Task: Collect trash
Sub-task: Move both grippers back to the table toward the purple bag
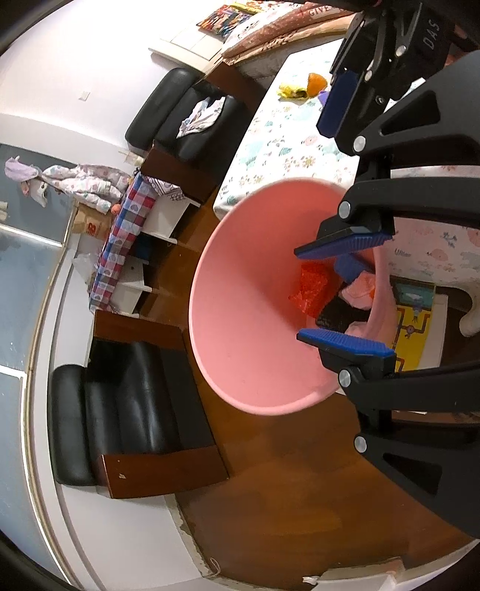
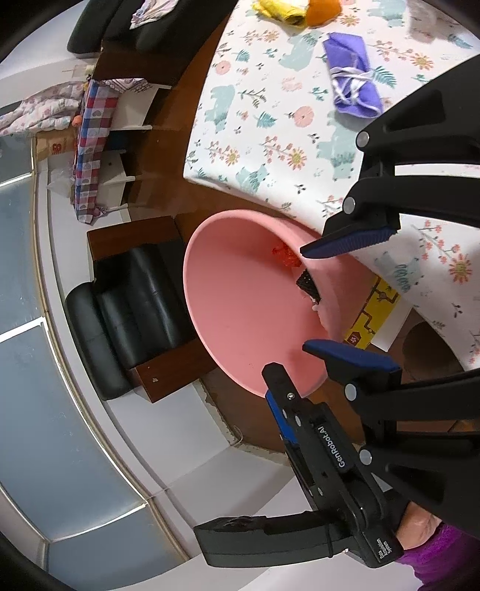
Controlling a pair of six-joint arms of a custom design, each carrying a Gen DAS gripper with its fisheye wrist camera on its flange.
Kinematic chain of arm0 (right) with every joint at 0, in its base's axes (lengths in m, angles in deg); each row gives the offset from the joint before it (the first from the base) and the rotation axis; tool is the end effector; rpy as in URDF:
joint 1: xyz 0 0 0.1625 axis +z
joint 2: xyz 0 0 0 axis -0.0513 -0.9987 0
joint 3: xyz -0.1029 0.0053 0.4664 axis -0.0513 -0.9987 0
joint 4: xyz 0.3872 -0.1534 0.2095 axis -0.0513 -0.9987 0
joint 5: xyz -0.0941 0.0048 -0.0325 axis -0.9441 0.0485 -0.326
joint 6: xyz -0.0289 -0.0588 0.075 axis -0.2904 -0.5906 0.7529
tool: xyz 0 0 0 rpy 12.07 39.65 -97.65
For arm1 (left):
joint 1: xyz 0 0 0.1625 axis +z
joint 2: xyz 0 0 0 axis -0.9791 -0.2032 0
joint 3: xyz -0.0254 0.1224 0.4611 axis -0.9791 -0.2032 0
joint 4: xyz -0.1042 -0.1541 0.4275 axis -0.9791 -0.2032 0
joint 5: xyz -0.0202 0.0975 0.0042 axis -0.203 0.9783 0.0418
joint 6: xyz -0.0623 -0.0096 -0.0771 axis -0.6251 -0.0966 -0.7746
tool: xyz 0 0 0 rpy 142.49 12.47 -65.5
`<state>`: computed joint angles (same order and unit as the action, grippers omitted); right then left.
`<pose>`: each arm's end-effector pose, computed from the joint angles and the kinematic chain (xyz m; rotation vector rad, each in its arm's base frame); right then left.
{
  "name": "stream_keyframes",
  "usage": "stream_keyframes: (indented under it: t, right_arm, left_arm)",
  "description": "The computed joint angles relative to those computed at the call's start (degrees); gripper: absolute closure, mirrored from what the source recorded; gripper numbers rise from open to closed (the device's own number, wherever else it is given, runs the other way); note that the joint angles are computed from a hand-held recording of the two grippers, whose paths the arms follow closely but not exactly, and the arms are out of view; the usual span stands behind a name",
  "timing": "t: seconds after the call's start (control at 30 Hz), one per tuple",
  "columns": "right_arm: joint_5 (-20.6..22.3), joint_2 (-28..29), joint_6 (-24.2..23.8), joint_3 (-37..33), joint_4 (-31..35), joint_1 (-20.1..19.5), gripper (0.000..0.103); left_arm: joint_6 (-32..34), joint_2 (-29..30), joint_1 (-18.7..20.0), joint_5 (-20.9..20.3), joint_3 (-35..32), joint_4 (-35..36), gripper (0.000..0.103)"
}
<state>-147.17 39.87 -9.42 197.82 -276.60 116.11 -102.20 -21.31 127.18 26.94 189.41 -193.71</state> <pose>0.3278 -0.4464 -0.0505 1.2109 -2.7615 0.5266 -0.0090 -0.3516 0.2572 -0.1080 2.1634 -1.2310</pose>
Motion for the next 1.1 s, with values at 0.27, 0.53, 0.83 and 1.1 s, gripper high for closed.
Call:
stream_keyframes:
  t: [0.27, 0.53, 0.83, 1.1]
  right_arm:
    - [-0.2, -3.0, -0.1, 4.3, -2.5, -1.4, 0.058]
    - [-0.6, -6.0, -0.1, 8.6, -5.1, -3.6, 0.058]
    - [-1.2, -9.9, -0.4, 13.4, -8.8, -7.1, 0.058]
    - [-1.0, -13.8, 0.5, 16.9, -11.6, -11.4, 0.058]
  left_arm:
    - [-2.6, 0.8, -3.7, -0.5, 0.3, 3.3, 0.064]
    - [-3.9, 2.9, -6.3, -1.1, 0.3, 4.8, 0.064]
    - [-4.4, 7.0, -8.3, -2.2, -0.1, 3.9, 0.064]
    - [-2.1, 11.2, -8.9, -3.7, -1.0, 1.3, 0.064]
